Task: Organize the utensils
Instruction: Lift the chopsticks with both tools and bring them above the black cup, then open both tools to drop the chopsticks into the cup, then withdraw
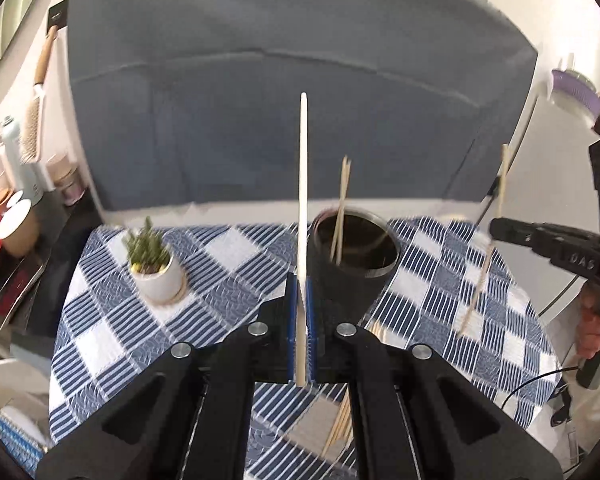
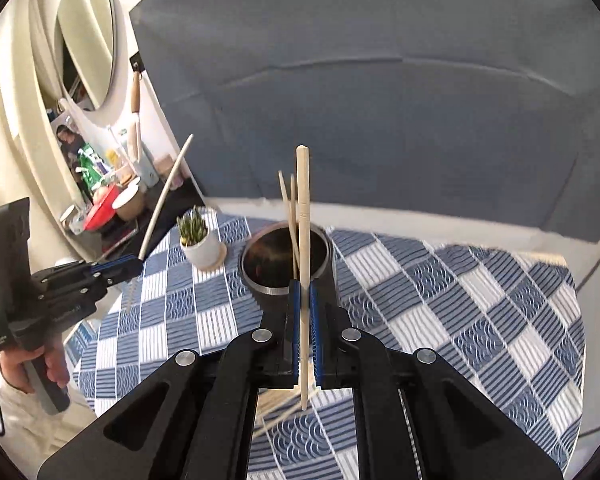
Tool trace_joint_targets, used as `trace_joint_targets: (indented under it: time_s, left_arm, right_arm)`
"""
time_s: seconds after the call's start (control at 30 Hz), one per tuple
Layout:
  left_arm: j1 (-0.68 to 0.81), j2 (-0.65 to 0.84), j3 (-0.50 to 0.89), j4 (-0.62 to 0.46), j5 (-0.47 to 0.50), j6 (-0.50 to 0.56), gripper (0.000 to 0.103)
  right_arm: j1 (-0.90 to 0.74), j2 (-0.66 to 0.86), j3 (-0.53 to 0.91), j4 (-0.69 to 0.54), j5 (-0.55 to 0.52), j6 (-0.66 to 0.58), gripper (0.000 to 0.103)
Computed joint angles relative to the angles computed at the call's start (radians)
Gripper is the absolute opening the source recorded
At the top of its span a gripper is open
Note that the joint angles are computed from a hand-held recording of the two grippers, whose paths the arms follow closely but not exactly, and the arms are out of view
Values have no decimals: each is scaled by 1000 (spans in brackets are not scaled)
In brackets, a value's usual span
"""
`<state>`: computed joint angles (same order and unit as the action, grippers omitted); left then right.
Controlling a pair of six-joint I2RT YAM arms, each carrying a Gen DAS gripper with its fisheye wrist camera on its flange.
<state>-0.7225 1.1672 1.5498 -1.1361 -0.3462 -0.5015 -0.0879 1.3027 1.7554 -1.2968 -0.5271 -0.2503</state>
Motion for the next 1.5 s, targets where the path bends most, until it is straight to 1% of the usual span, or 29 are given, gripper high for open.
trace_joint_targets:
  time_s: [0.23, 0.4, 0.5, 0.63, 0.73, 0.8, 0.93, 0.97, 1.13, 1.27, 1.33, 1.47, 1.5]
  left_arm:
    - [110, 87, 72, 144, 124, 97, 5]
    - [170, 118, 56, 277, 216, 132, 5]
    - [198, 124, 9, 378, 266, 148, 5]
    - [234, 134, -80, 527, 346, 147, 5]
    - [260, 157, -128, 604, 404, 139, 5]
    - [270, 173, -152, 643, 426, 140, 5]
    - [292, 201, -187, 707, 473, 130, 5]
    - [297, 203, -204, 736, 487, 125, 5]
    - [297, 183, -292, 838, 498, 125, 5]
    - [274, 170, -349, 888, 492, 148, 5]
    - [276, 164, -370, 905, 507, 143, 5]
    - [261, 149, -402, 912, 478, 150, 5]
    - [255, 140, -406, 907, 462, 154, 6]
  right_arm:
    - [52, 120, 161, 28, 9, 59, 5]
    - [76, 192, 230, 70, 25, 102, 5]
    - [82, 219, 227, 119, 29, 129, 5]
    - [86, 243, 183, 196, 18, 173, 5]
    - [76, 252, 139, 264, -33, 203, 5]
    - [72, 263, 132, 287, -65, 211, 5]
    - [81, 292, 165, 291, -68, 209, 5]
    - [84, 294, 167, 293, -61, 206, 5]
    - [124, 306, 122, 309, 0, 181, 5]
    - [133, 297, 61, 317, 13, 165, 5]
    - [133, 295, 48, 315, 20, 160, 5]
    - [132, 295, 44, 310, 46, 161, 10]
    - [126, 290, 40, 311, 48, 159, 16]
